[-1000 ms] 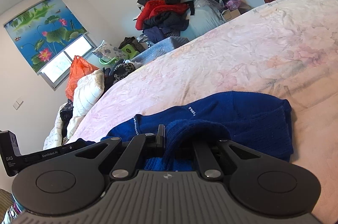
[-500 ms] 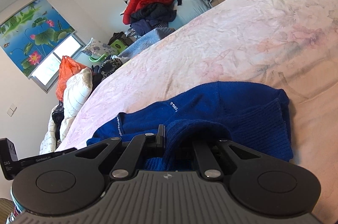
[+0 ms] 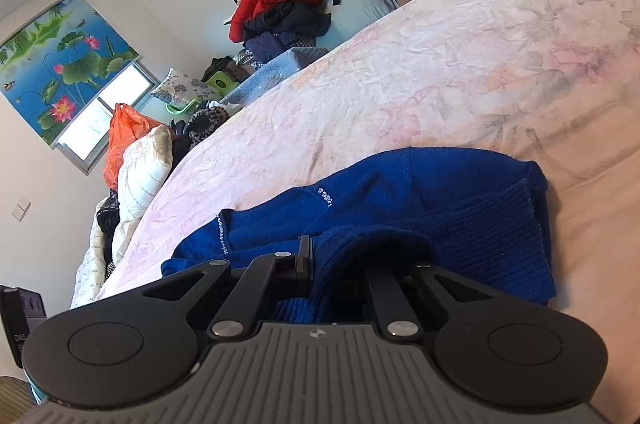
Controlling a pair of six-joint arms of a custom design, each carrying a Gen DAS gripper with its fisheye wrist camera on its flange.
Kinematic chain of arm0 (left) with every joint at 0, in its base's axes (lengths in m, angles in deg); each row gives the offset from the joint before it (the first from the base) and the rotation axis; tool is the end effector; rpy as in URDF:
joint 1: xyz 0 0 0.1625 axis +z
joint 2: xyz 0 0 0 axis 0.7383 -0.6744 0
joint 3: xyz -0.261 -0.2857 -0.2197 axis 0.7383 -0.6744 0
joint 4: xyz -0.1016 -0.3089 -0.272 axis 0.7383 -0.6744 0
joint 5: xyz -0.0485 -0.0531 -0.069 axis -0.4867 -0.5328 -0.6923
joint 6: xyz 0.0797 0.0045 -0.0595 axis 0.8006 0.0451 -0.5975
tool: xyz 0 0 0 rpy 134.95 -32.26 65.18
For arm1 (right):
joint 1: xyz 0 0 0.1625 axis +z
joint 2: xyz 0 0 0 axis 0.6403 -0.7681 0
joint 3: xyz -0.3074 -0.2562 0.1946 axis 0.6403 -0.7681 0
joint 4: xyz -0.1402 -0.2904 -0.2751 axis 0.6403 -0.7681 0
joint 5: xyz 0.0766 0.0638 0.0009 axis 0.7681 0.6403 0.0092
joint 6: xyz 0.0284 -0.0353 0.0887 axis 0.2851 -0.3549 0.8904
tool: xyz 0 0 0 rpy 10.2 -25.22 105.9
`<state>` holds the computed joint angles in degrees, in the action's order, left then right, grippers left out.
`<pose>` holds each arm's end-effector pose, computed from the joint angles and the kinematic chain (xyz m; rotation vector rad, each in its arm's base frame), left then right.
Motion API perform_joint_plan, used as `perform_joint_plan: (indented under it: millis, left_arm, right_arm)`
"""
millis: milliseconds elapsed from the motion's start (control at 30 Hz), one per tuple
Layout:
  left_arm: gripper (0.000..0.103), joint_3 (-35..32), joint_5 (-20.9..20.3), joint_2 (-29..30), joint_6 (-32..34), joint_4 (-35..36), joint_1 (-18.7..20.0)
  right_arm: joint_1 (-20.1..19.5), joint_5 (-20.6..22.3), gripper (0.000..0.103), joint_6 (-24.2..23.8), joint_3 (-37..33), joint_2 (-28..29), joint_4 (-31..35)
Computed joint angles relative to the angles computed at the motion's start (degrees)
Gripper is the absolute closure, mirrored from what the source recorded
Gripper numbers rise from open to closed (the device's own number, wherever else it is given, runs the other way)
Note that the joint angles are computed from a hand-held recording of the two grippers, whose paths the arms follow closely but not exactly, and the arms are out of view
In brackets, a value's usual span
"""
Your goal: Fold small clothes
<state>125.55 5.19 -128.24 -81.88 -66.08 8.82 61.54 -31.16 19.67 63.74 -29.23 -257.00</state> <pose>-0.0384 -0.4126 0.3168 0.3248 2.5174 -0.8545 0.2184 -0.4466 0.1275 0.3024 -2.9080 1.1260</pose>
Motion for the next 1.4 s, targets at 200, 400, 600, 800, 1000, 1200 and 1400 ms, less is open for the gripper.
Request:
perform_joint_plan:
  millis: [200, 400, 600, 800, 1000, 1200, 1400]
  left_arm:
    - [0.099, 2.14, 3.75, -3.22, 2.3, -4.36, -3.82]
    - [0.099, -0.59, 7.8, 0.26, 8.43, -12.48, -4.96]
    - [0.099, -6.05, 8.06, 9.19, 12.28, -19.46, -0.15]
    - [0.099, -11.71, 6.7, 15.59, 9.13, -18.69, 4.79]
    - [0.096, -12.42, 3.19, 13.52, 2.94, -12.95, 6.56]
    - [0.095, -10.17, 10.13, 12.88, 5.08, -20.38, 3.29]
    - [0.059, -9.57, 12.72, 12.04, 3.21, -12.79, 1.96]
  right_arm:
    - [-0.21, 0.94, 0.091, 0.24, 0.29, -0.58, 0.11]
    - [0.0, 2.76, 0.091, 0.85, -0.37, -0.84, -1.49]
    - [-0.63, 3.23, 0.091, 2.79, -2.96, 1.06, -2.41]
    - [-3.47, 4.8, 0.088, 9.8, -5.81, 3.5, -2.46]
    - [-5.76, 3.35, 0.047, 16.71, -6.18, 6.33, -6.43]
    - [-1.76, -2.61, 0.037, 8.78, -6.28, 8.25, -11.65]
    - [-0.17, -5.42, 0.021, 4.03, -7.81, 9.34, -4.24]
